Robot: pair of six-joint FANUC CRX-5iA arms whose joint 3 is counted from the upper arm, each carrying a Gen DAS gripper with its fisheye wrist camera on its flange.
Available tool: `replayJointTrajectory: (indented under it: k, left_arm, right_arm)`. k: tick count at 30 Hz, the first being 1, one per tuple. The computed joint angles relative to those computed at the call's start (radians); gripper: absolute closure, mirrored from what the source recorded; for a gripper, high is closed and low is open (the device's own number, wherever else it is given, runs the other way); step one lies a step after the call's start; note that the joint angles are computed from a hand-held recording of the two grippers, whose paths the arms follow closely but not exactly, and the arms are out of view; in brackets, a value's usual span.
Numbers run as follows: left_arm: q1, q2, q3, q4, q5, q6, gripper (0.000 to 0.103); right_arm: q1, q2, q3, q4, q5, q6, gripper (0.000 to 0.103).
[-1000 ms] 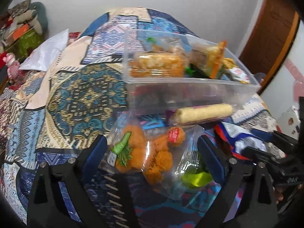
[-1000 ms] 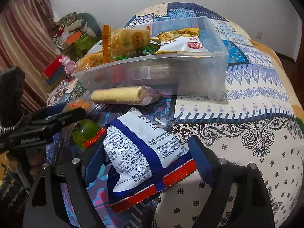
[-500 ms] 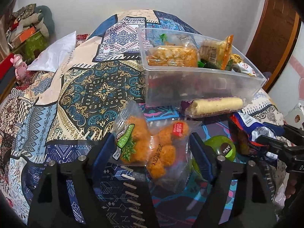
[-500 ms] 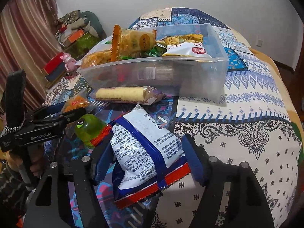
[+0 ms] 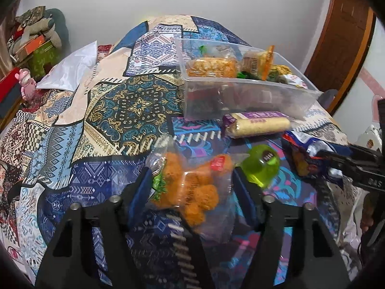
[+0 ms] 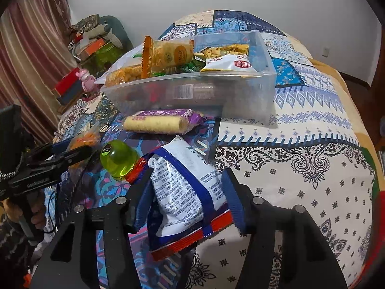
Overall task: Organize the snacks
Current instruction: 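Grasp the orange fried-snack bag with the left tool while the right tool grasps the blue-and-white chip bag, then lift the orange snack bag with the left tool while the right tool holds the chip bag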
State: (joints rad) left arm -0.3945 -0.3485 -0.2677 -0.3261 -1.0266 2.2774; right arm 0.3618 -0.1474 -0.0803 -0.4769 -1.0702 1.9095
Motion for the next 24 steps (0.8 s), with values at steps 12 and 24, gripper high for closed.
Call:
replayJointTrajectory:
  k: [12,24]
  left_arm:
    - [-0.05,-0.023,-0.006,0.015,-0.02,-0.044,0.032]
    - [0.066,-0.068,-0.033,0.084,-0.054,0.028,0.019]
  right_arm:
    - [0.006,-0.023,0.001,0.014,-0.017,0.021,0.022]
    - [0.075,0.011,-0.013,0.09,0.002,-0.012,0.02]
